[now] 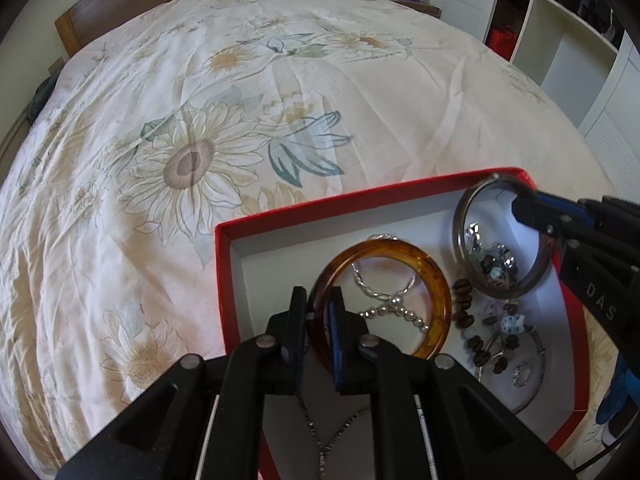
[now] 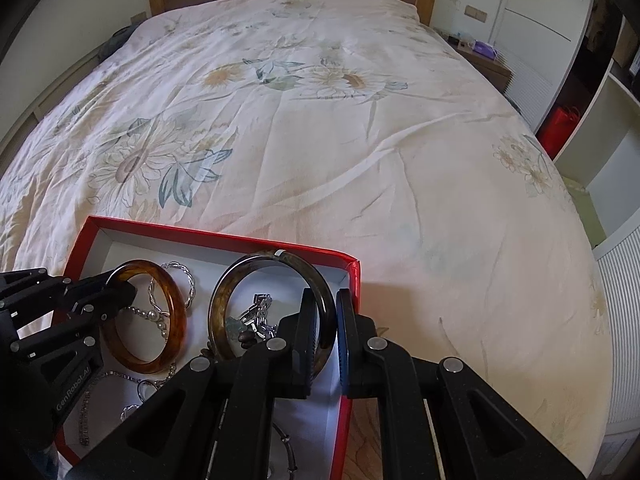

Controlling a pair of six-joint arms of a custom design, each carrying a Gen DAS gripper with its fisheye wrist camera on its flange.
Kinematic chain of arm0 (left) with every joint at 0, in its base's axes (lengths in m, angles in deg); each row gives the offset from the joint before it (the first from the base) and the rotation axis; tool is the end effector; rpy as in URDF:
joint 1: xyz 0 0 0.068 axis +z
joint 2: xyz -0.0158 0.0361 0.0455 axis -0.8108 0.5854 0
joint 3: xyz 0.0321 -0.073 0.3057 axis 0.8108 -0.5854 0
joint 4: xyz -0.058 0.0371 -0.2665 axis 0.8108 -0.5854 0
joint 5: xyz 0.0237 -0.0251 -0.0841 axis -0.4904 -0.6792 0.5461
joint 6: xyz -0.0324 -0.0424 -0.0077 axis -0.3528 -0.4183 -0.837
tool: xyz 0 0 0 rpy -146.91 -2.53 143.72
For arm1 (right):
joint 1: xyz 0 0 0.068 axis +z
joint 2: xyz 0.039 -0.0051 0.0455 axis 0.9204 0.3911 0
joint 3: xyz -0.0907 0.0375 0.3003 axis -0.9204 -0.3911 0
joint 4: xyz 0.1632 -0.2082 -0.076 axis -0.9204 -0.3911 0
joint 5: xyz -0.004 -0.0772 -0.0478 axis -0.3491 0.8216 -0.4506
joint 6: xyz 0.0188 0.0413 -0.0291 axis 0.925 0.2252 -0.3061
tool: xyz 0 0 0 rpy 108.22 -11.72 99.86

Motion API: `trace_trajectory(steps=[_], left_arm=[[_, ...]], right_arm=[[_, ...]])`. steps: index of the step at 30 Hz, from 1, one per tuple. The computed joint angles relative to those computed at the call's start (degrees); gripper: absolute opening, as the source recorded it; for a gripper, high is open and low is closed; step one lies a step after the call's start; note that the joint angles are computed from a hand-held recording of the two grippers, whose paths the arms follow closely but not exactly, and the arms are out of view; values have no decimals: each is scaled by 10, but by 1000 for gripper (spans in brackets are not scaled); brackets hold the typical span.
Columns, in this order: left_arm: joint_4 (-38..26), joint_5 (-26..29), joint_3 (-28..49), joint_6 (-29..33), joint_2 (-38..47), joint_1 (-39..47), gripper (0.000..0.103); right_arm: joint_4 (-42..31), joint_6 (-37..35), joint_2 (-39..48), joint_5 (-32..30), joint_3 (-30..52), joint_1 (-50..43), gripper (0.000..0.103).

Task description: Organize jewelry

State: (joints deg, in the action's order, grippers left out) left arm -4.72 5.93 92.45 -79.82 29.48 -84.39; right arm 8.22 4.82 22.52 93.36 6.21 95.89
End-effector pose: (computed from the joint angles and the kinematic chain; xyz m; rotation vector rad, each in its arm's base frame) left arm 0.3596 -0.2120 0.1758 0.9328 2.5496 -0.1937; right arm 0.2942 0.1464 0.1720 0.4664 2.5939 -0.1733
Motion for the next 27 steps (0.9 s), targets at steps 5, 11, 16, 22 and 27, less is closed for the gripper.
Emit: trace_trajectory(steps=[5,11,16,22,27], left_arm=[[-9,30,6,-6,-5,9,22],[-16,50,-11,-3,-45,14,27],[-23,62,-46,-2,-112,28,36],[-36,66,-111,6,-240,64,47],[-69,89,-160,32,-354,124,48]], right_arm=[[-8,5,-14,2,2,7,18],[-57,43,-57,31,4,33,31],[-116,96,-103,58,13,77,32],[-226,206,-128,111,67,190,42],[-324,315,-98,153,143,304,51]])
